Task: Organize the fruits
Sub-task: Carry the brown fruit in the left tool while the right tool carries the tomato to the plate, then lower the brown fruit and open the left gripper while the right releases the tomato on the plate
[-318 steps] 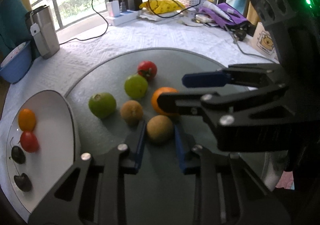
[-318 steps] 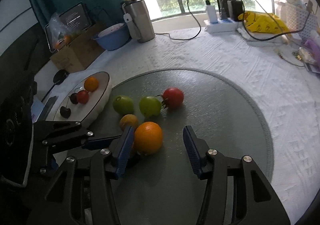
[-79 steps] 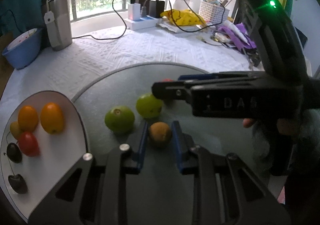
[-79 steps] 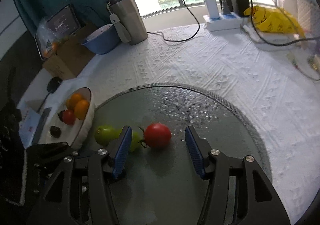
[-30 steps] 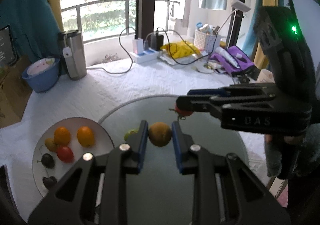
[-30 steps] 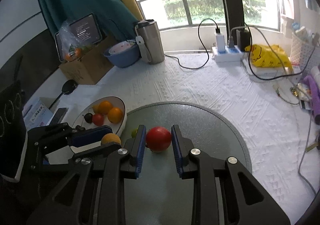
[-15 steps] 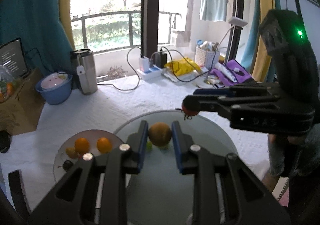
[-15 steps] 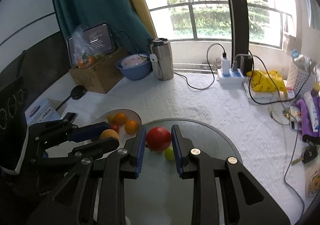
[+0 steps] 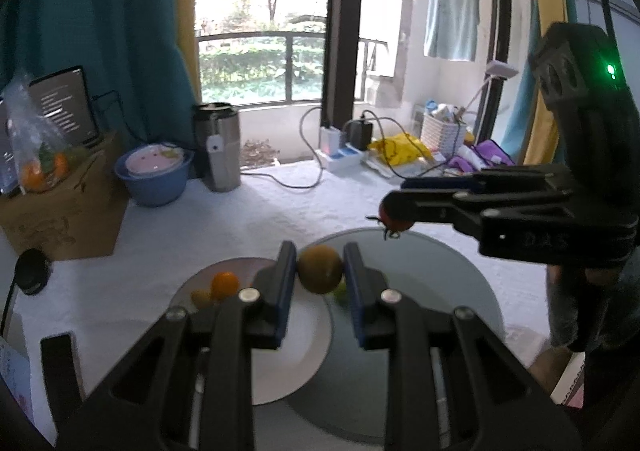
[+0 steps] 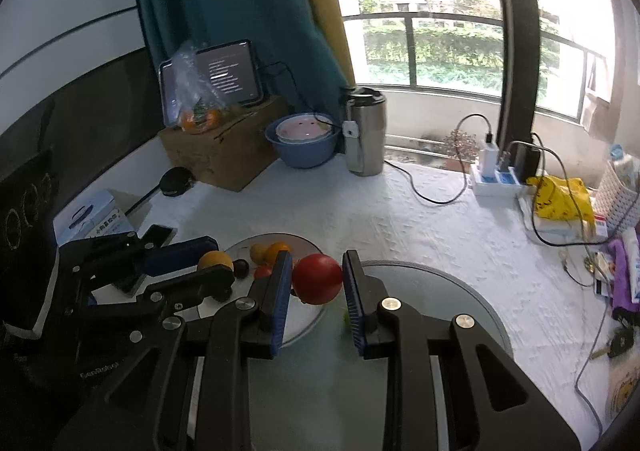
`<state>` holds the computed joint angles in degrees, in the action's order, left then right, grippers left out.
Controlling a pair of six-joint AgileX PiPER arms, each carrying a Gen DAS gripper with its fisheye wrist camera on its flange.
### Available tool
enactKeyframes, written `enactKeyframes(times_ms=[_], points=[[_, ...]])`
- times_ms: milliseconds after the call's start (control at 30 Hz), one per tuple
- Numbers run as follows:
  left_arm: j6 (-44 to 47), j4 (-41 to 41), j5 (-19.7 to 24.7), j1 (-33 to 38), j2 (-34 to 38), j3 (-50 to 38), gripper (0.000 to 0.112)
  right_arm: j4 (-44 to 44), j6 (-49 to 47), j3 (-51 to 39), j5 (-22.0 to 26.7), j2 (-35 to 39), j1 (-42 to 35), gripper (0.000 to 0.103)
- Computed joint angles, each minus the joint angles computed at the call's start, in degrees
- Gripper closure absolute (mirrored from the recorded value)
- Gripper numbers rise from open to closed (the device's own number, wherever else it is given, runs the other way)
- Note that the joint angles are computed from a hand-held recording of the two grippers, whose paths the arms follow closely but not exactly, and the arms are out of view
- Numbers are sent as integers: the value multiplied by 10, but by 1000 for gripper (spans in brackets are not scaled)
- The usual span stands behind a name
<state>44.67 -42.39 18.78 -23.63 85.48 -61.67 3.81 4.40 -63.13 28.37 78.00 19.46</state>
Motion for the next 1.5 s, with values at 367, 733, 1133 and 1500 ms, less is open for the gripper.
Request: enactKeyframes(times_ms=[367,733,1133,1500], points=[[115,-110,17,76,10,27,87,-21,22,-64,11,83,48,76],[227,-208,33,129,56,49,87,-7,17,-99,13,163,70,76],[314,-291,52,140,115,54,87,18,-1,-112,16,228,72,76],[322,-290,41,129,148,42,87,45,-23,-124,17,263,64,76]])
